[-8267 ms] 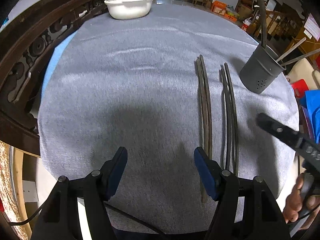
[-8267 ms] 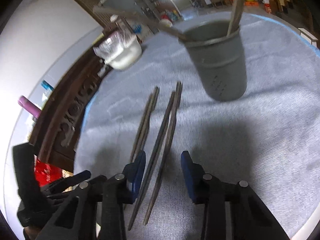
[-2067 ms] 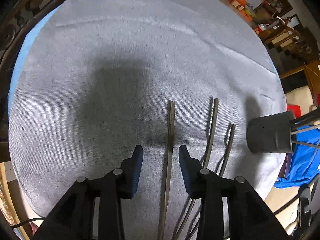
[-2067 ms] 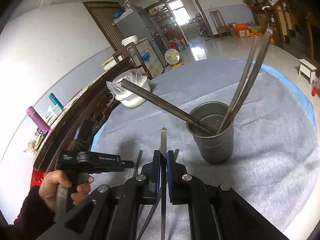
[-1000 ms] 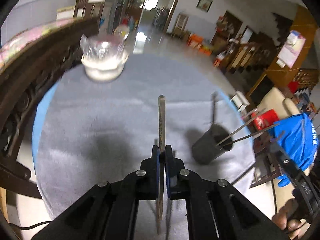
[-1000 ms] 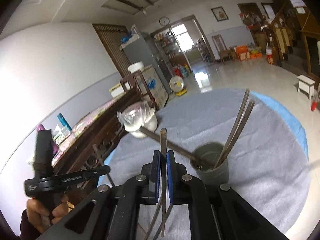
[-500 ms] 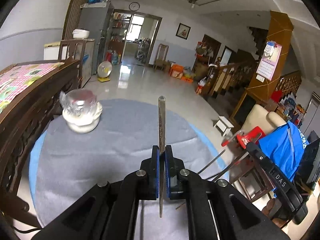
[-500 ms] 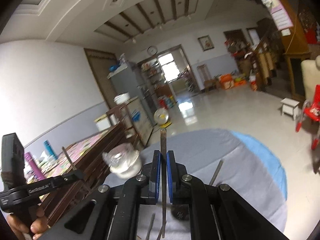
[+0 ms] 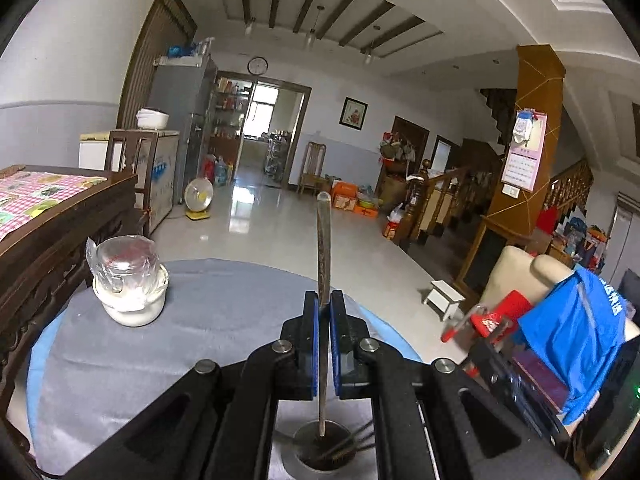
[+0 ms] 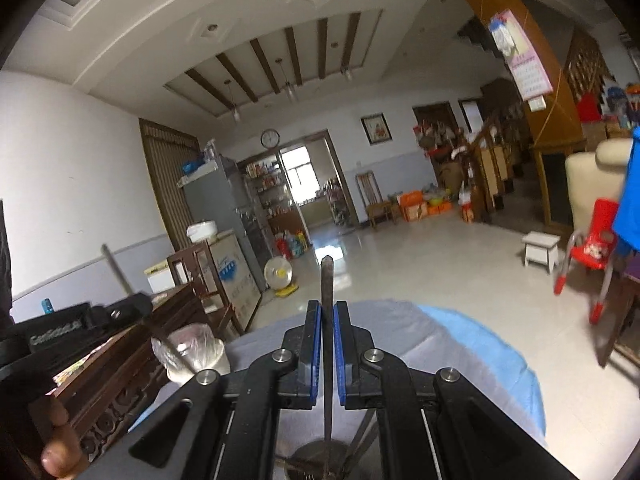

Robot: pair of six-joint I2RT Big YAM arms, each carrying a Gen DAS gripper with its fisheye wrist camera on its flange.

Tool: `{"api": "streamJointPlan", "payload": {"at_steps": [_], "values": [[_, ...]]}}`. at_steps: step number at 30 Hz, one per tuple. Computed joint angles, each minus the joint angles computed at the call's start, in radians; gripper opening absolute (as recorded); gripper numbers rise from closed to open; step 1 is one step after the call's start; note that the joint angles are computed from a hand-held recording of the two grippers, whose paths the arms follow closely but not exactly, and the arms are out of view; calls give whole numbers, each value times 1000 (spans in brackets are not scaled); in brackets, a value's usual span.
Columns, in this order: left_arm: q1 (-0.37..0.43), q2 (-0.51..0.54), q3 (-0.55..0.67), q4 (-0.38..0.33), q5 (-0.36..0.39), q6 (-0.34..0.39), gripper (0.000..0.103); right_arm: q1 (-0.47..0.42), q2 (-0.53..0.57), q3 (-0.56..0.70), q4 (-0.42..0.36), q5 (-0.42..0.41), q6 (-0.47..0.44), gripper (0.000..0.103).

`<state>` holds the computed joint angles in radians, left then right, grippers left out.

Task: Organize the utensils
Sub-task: 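Lower the left tool's chopstick into the cup and open it while the right tool releases its chopstick, then move both open tools back over the remaining chopsticks on the cloth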

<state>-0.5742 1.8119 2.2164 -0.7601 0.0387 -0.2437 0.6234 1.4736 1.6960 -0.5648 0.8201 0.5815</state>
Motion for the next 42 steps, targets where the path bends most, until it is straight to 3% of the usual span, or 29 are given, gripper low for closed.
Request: {"api": "streamJointPlan", "payload": {"at_steps": [4, 9, 11, 13, 16, 19, 21, 25, 27, 37, 42], "values": [[-16, 27, -18, 20, -49, 10, 5, 5, -7, -25, -15, -14, 28, 7], [-13, 118, 59, -120, -10, -10, 6, 16, -18, -37, -56, -29, 53, 7], [-14, 117, 50, -142, -9, -8, 6, 13, -24, -42, -78, -44, 69, 7], [-12, 100, 29, -149, -8, -9, 6, 12, -30, -49, -93, -61, 86, 7], [-13, 34, -54, -106, -30, 32, 7, 7, -42, -68, -102, -99, 113, 9], [-11, -41, -141, -81, -38, 84, 20, 4, -47, -80, -115, -136, 141, 9], [-8, -80, -189, -69, -51, 105, 42, 2, -48, -83, -136, -161, 166, 9], [7, -176, -318, -39, -53, 136, 50, -2, -67, -112, -143, -211, 221, 10], [17, -212, -367, -62, -48, 146, 64, 2, -85, -139, -129, -229, 244, 11], [97, -270, -514, -239, -11, 100, 67, 61, -151, -252, -65, -266, 263, 14], [107, -290, -568, -261, -68, 93, 67, 110, -157, -290, -29, -273, 198, 14]]}}
